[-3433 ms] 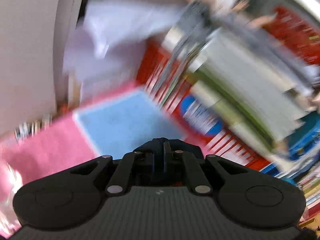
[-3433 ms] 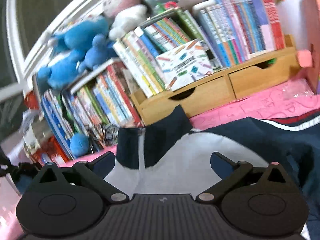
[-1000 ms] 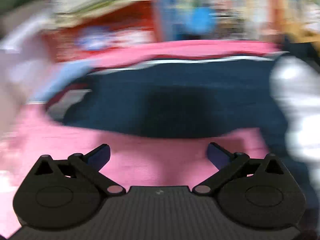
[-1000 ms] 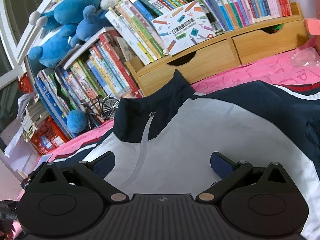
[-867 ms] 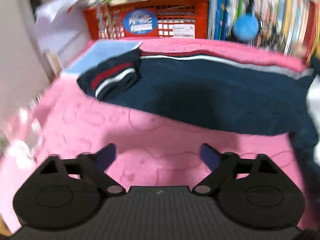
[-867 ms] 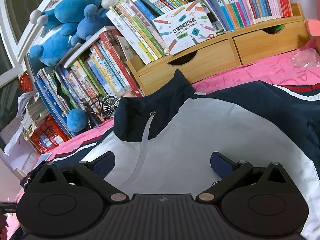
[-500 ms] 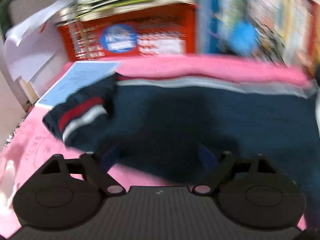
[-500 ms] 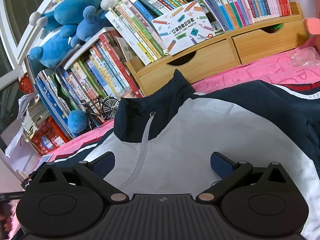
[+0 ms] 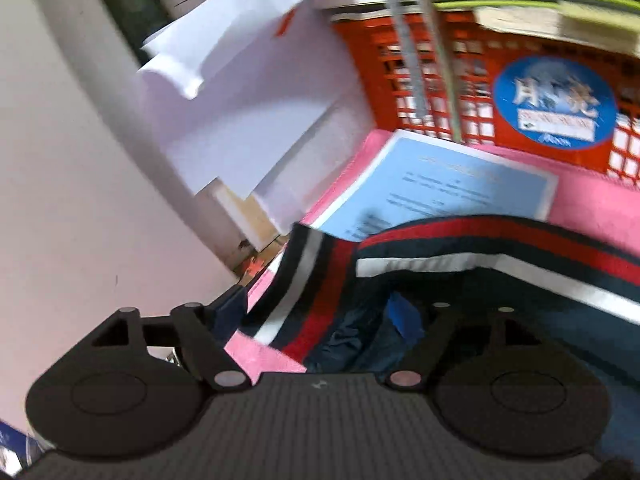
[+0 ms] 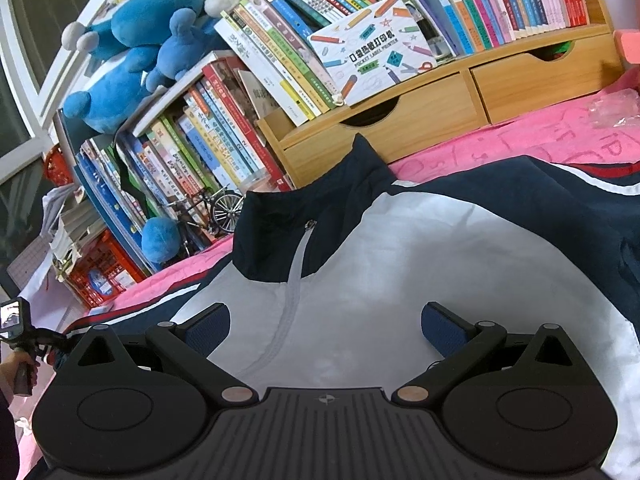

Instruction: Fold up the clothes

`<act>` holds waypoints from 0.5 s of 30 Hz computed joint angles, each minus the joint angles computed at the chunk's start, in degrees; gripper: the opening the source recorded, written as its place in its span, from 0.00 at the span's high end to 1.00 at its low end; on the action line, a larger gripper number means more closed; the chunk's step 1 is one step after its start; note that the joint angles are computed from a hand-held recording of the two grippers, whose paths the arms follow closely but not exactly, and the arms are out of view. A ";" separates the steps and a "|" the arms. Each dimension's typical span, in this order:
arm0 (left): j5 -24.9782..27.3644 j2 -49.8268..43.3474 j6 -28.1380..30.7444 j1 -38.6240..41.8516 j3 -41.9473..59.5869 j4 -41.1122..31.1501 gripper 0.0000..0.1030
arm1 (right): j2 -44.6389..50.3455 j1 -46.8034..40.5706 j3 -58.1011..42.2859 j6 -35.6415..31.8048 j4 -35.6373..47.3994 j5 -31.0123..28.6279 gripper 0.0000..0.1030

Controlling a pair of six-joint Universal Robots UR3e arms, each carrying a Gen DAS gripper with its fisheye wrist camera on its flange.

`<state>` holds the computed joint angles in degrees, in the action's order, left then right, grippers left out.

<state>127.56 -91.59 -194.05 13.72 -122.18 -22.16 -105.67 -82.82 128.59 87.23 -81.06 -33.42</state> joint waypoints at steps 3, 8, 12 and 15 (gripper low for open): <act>-3.20 2.77 -3.60 1.14 0.90 -1.88 0.24 | -0.10 0.01 0.00 -0.14 0.11 -0.05 0.00; -0.55 4.35 -4.46 0.36 3.20 -1.57 0.25 | 1.19 -0.13 -0.87 -0.71 1.13 0.04 0.00; -1.68 7.77 -4.31 0.41 -0.12 3.13 0.24 | 1.03 0.04 -0.68 -0.57 0.60 0.00 0.00; -7.54 10.19 -1.49 -2.55 -3.71 8.08 0.24 | 1.17 0.15 -0.72 -0.79 0.57 -0.01 0.00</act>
